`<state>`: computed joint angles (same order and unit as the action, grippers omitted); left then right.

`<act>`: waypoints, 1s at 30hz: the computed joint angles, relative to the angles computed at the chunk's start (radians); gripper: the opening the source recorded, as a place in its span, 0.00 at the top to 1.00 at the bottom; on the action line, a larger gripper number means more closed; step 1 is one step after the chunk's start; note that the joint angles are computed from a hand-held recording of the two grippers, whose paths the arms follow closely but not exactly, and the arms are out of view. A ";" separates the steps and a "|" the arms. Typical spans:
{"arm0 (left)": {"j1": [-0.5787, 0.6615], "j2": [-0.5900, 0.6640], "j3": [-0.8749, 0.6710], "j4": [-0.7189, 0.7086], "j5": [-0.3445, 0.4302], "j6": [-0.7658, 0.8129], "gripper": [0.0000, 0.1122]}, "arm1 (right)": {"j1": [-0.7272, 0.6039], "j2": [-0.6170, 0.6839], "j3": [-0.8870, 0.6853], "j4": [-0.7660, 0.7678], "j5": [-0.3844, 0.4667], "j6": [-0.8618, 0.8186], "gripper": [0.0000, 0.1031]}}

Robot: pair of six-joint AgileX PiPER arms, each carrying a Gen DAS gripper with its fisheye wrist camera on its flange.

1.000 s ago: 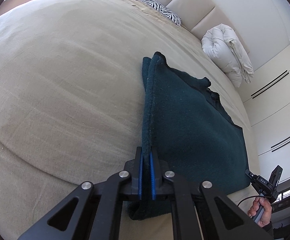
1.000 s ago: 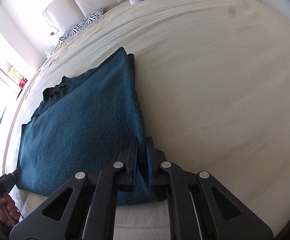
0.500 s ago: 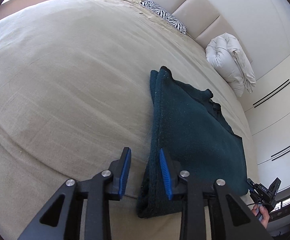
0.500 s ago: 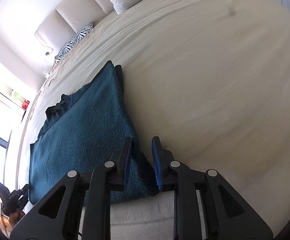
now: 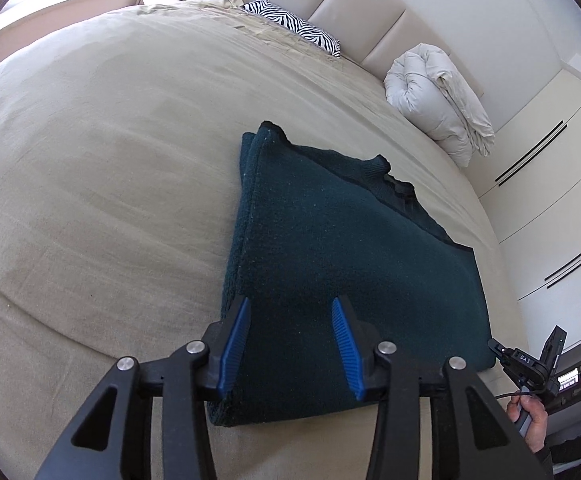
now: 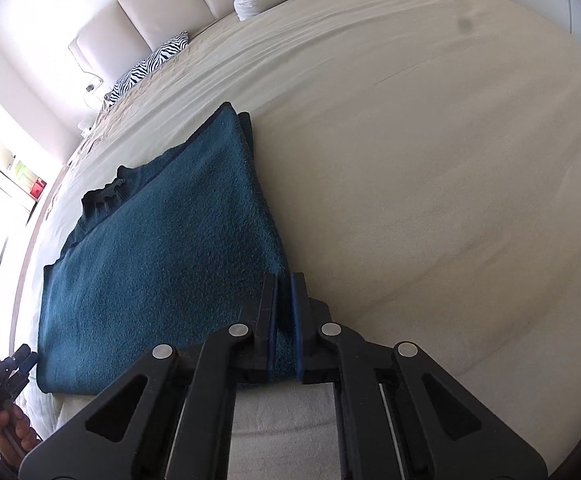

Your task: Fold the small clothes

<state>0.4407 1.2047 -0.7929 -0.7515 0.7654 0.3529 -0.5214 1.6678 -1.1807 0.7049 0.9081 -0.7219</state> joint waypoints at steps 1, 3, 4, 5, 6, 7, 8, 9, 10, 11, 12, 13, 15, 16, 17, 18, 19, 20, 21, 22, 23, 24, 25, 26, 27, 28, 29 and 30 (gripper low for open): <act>-0.007 0.001 0.005 0.001 -0.005 -0.002 0.60 | -0.008 0.000 0.005 0.006 0.004 -0.011 0.95; -0.017 -0.001 0.011 0.007 -0.013 -0.008 0.60 | -0.014 -0.003 0.019 0.007 -0.002 -0.030 0.95; -0.024 0.000 0.009 0.011 -0.018 -0.014 0.60 | -0.019 -0.004 0.027 0.014 -0.006 -0.040 0.95; -0.026 0.000 0.007 0.014 -0.019 -0.013 0.60 | -0.025 -0.005 0.034 0.025 -0.007 -0.048 0.95; -0.031 0.002 0.004 0.020 -0.020 -0.019 0.60 | -0.029 -0.002 0.037 0.038 -0.008 -0.056 0.95; -0.040 0.006 -0.001 0.023 -0.023 -0.022 0.60 | -0.027 -0.002 0.040 0.047 -0.015 -0.068 0.95; -0.050 0.011 -0.010 0.031 -0.025 -0.030 0.60 | -0.024 0.001 0.038 0.054 -0.016 -0.077 0.94; -0.063 0.017 -0.022 0.042 -0.029 -0.040 0.60 | -0.021 0.001 0.031 0.052 -0.013 -0.070 0.94; -0.067 0.023 -0.030 0.046 -0.032 -0.039 0.60 | -0.016 -0.002 0.021 0.041 -0.011 -0.050 0.93; -0.077 0.029 -0.042 0.053 -0.039 -0.049 0.59 | -0.007 -0.008 0.007 0.018 -0.013 -0.017 0.90; -0.088 0.037 -0.055 0.053 -0.048 -0.053 0.55 | -0.001 -0.022 0.003 0.005 -0.025 0.012 0.87; -0.103 0.047 -0.069 0.050 -0.059 -0.054 0.53 | 0.006 -0.046 0.012 0.002 -0.053 0.036 0.82; -0.147 0.076 -0.114 0.061 -0.082 -0.066 0.53 | 0.019 -0.098 0.032 0.036 -0.087 0.056 0.68; -0.183 0.092 -0.139 0.087 -0.101 -0.086 0.52 | 0.034 -0.121 0.042 0.072 -0.089 0.048 0.45; -0.222 0.111 -0.162 0.116 -0.126 -0.107 0.50 | 0.049 -0.139 0.055 0.130 -0.075 0.021 0.32; -0.256 0.139 -0.189 0.145 -0.139 -0.130 0.49 | 0.067 -0.145 0.065 0.204 -0.036 -0.021 0.32; -0.285 0.164 -0.212 0.173 -0.141 -0.163 0.49 | 0.095 -0.128 0.061 0.266 0.039 -0.051 0.32; -0.305 0.180 -0.222 0.161 -0.141 -0.159 0.49 | 0.138 -0.086 0.038 0.302 0.139 -0.055 0.34; -0.332 0.183 -0.217 0.161 -0.157 -0.161 0.49 | 0.191 -0.045 0.028 0.333 0.214 -0.059 0.37; -0.373 0.180 -0.205 0.201 -0.182 -0.196 0.49 | 0.242 -0.020 0.043 0.372 0.249 -0.076 0.39; -0.409 0.180 -0.190 0.243 -0.202 -0.230 0.49 | 0.294 0.005 0.061 0.402 0.264 -0.090 0.40; -0.436 0.183 -0.172 0.263 -0.218 -0.244 0.49 | 0.338 0.032 0.077 0.429 0.270 -0.109 0.42; -0.459 0.189 -0.151 0.307 -0.238 -0.282 0.49 | 0.374 0.057 0.091 0.444 0.260 -0.127 0.46; -0.475 0.189 -0.122 0.348 -0.266 -0.312 0.50 | 0.400 0.075 0.102 0.436 0.226 -0.121 0.51; -0.480 0.177 -0.086 0.352 -0.301 -0.302 0.52 | 0.405 0.087 0.116 0.437 0.195 -0.118 0.56; -0.482 0.163 -0.056 0.353 -0.332 -0.273 0.54 | 0.386 0.101 0.125 0.453 0.197 -0.138 0.70; -0.487 0.156 -0.046 0.385 -0.339 -0.280 0.54 | 0.356 0.119 0.123 0.462 0.215 -0.152 0.76; -0.489 0.152 -0.042 0.410 -0.338 -0.289 0.57 | 0.317 0.130 0.120 0.468 0.231 -0.158 0.77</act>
<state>-0.0481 1.3563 -0.8348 -0.3411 0.4276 0.0637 -0.2042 1.7979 -1.0610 1.1730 1.1391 -0.8795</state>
